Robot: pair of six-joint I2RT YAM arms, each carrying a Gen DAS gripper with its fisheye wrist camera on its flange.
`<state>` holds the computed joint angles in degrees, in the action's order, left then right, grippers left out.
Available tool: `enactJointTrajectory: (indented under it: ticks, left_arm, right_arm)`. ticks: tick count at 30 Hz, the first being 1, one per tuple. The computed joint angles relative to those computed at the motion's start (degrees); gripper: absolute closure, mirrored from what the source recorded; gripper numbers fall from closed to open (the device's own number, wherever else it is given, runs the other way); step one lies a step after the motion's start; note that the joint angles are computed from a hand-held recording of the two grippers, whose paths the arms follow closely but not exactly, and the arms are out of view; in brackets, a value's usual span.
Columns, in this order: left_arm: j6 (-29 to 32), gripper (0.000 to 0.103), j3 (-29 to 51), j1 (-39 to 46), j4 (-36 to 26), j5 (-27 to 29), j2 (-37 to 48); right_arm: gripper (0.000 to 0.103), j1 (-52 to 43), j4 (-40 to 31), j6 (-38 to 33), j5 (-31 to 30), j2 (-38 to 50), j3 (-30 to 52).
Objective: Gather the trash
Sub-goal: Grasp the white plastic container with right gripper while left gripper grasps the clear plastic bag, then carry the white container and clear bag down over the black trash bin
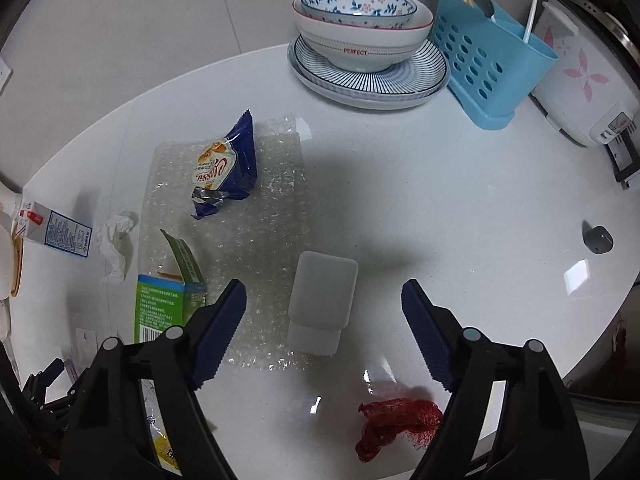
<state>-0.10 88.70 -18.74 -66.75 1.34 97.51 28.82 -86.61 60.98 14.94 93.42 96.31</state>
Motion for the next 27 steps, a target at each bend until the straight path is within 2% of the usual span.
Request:
enactJointTrajectory:
  ticks: [6, 11, 15, 17, 19, 22, 27]
  left_arm:
    - [-0.6, 0.014, 0.3, -1.7, -0.4, -1.0, 1.8]
    - [-2.9, 0.029, 0.0, -3.0, -1.1, -1.4, 3.1]
    - [-4.0, 0.036, -0.9, -4.2, -0.3, -2.8, 2.9]
    - [-5.1, 0.046, 0.4, -4.5, -1.5, -3.1, 3.7]
    - [-5.8, 0.049, 1.5, -4.6, -2.5, -3.2, 4.3]
    - [-6.5, 0.091, 2.3, -5.4, -2.9, -4.8, 4.5]
    - [-6.9, 0.097, 3.7, -4.1, -4.1, -2.2, 5.0]
  right_arm:
    - [0.038, -1.8, 0.0, -0.6, -2.9, 1.9, -0.1]
    - [0.045, -3.8, 0.2, -1.1, -4.5, 3.4, -1.0]
    - [0.049, -5.2, 0.7, -1.3, -5.6, 5.1, -1.8]
    - [0.049, -5.7, 1.2, -1.4, -6.1, 5.9, -2.2]
    - [0.055, -5.9, 1.3, -1.4, -6.5, 6.9, -2.1]
    - [0.060, -6.2, 1.6, -1.1, -7.3, 7.8, -2.2]
    - [0.061, -6.2, 1.4, -0.3, -7.0, 7.5, -2.1]
